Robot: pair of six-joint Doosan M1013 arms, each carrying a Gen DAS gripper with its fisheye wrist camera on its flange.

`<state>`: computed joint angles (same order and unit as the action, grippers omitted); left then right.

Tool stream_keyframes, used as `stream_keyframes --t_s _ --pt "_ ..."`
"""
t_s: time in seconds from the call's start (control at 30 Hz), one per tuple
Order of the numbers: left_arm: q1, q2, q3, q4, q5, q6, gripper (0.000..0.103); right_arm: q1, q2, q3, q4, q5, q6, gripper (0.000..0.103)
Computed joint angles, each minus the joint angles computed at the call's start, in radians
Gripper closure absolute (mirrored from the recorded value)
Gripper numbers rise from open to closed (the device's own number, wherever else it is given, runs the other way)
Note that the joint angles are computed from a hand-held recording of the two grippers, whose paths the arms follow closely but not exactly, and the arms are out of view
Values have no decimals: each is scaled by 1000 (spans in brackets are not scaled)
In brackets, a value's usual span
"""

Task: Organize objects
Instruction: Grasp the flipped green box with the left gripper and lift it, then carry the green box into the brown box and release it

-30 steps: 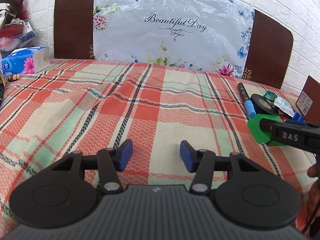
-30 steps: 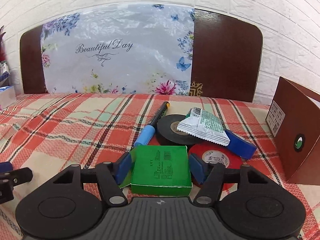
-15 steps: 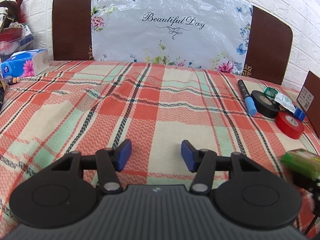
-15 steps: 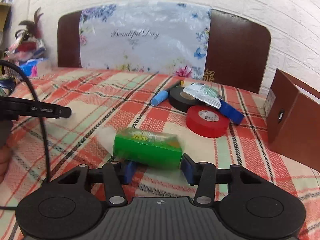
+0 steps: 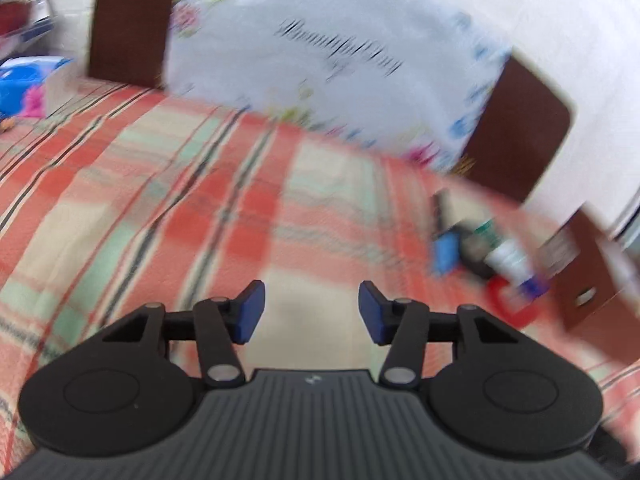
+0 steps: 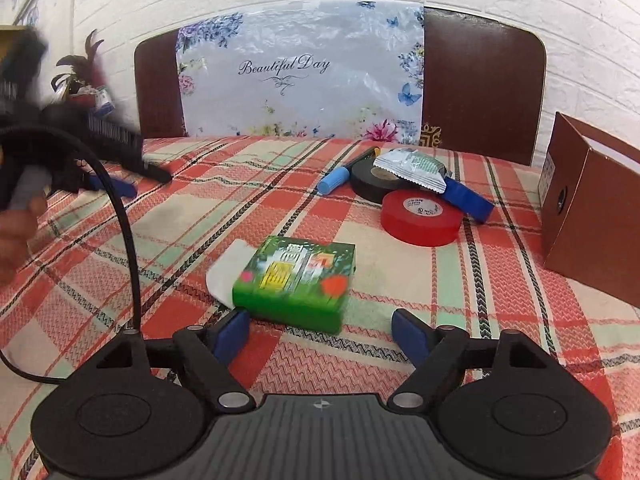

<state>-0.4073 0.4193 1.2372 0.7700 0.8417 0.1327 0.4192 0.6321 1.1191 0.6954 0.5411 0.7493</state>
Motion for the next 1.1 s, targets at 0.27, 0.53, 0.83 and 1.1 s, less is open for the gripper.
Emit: stream_keyframes --t_s 0.27,0.53,0.83,1.1 --pt "-39 113 -233 -217 96 439 45 -7 -17 16 36 41 -78 20" --pt "-1 131 -205 -512 83 471 46 4 9 -27 -51 42 -13 20" --pt "-5 177 -314 -528 111 571 85 20 37 -71 -20 5 -80 39" --pt "-41 305 -640 -419 127 800 85 0 23 -63 412 -332 -554 39"
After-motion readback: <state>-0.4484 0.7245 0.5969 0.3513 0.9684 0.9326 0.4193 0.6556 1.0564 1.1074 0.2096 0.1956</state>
